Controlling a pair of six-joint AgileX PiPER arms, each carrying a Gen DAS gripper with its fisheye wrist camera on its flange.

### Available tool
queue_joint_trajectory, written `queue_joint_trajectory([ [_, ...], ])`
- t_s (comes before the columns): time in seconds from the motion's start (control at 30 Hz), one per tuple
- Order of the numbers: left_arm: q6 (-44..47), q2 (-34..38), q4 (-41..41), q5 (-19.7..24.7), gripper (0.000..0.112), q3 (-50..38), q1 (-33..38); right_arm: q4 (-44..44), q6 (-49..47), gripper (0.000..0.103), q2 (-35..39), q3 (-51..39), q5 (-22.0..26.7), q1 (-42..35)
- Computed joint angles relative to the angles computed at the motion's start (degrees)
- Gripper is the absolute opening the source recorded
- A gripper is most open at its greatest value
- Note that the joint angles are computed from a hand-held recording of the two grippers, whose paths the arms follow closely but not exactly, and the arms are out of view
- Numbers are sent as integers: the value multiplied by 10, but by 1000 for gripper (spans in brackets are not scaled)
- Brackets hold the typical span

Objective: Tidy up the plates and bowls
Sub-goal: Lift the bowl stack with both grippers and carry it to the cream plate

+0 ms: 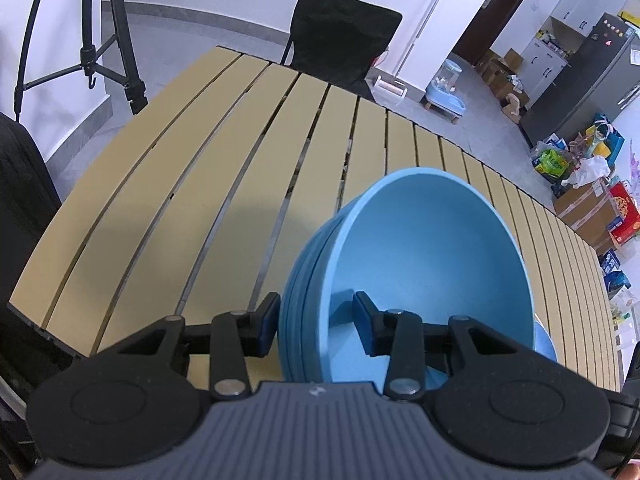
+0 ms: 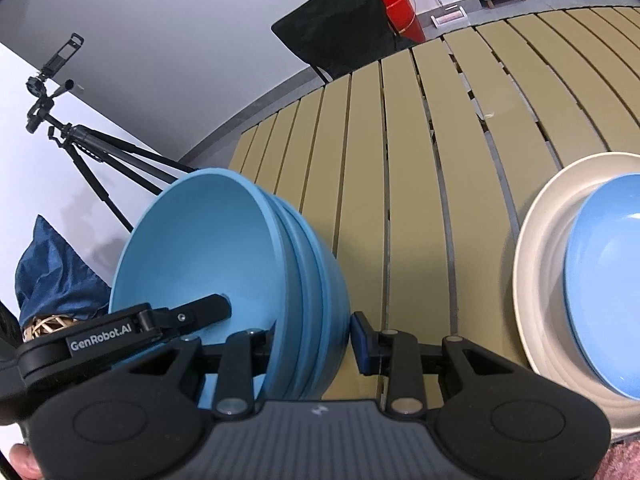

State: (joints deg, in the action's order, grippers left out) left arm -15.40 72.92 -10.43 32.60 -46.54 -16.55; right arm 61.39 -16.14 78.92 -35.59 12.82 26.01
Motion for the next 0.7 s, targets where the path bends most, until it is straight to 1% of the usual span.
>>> queue_joint_trajectory([
  [0.23, -72, -36, 51, 14, 40, 5, -46, -45, 48, 31, -55, 36, -4, 0],
  [0.47, -151, -70, 109, 30, 40, 9, -98, -132, 140, 31, -118, 70, -4, 2],
  [0.53, -171, -77, 124, 35, 40, 8, -111, -171, 185, 31, -137, 79, -6, 10],
  [0.6, -194, -87, 141, 40, 40, 10, -126, -188, 202, 31, -151, 87, -7, 11],
  [0.7, -234, -102, 171, 50, 40, 11, -154, -240, 258, 31, -179, 99, -4, 15],
])
